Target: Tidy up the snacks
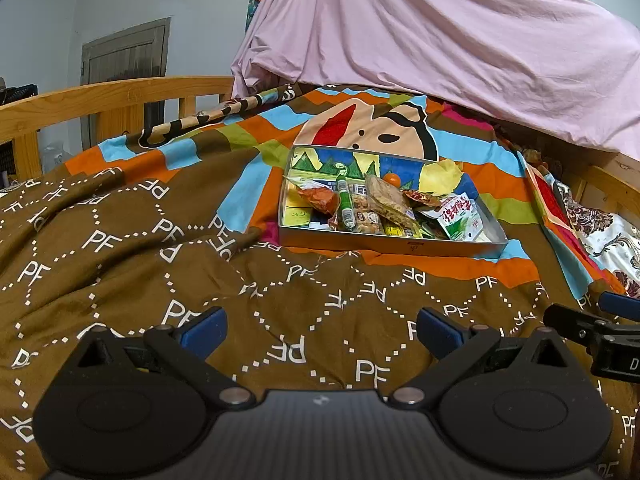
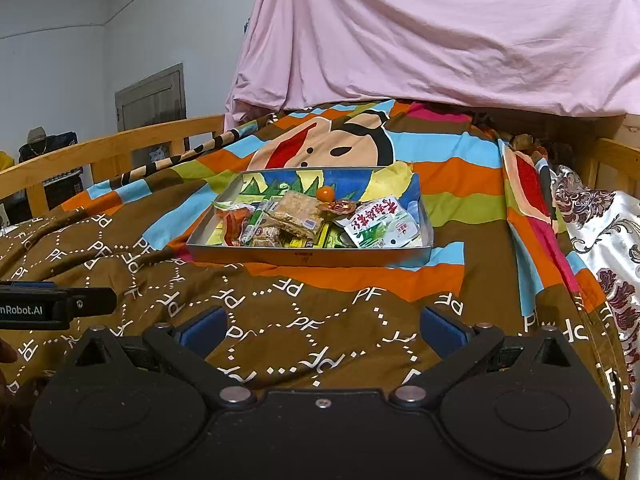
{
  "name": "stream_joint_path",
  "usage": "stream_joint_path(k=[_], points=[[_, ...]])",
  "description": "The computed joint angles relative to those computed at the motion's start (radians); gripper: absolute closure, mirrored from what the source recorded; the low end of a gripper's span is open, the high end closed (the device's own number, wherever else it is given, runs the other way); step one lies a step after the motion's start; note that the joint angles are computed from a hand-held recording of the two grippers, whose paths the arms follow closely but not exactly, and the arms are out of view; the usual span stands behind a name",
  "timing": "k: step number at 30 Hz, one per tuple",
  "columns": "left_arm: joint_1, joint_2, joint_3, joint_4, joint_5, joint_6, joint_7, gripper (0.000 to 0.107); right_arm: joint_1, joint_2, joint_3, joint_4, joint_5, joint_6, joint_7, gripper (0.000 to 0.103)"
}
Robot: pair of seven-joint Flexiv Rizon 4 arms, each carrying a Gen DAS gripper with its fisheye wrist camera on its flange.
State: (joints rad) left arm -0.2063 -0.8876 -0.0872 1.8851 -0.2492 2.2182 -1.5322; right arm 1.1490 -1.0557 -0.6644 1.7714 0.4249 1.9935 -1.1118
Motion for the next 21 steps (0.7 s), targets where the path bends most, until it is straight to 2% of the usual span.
stream_joint_path(k=[21], points=[[-0.006, 0.004, 0.005, 0.003, -0.010, -0.012, 0.000, 0.004, -0.002, 0.001, 0.003, -0.001, -0.002, -0.002, -0.003, 0.001]])
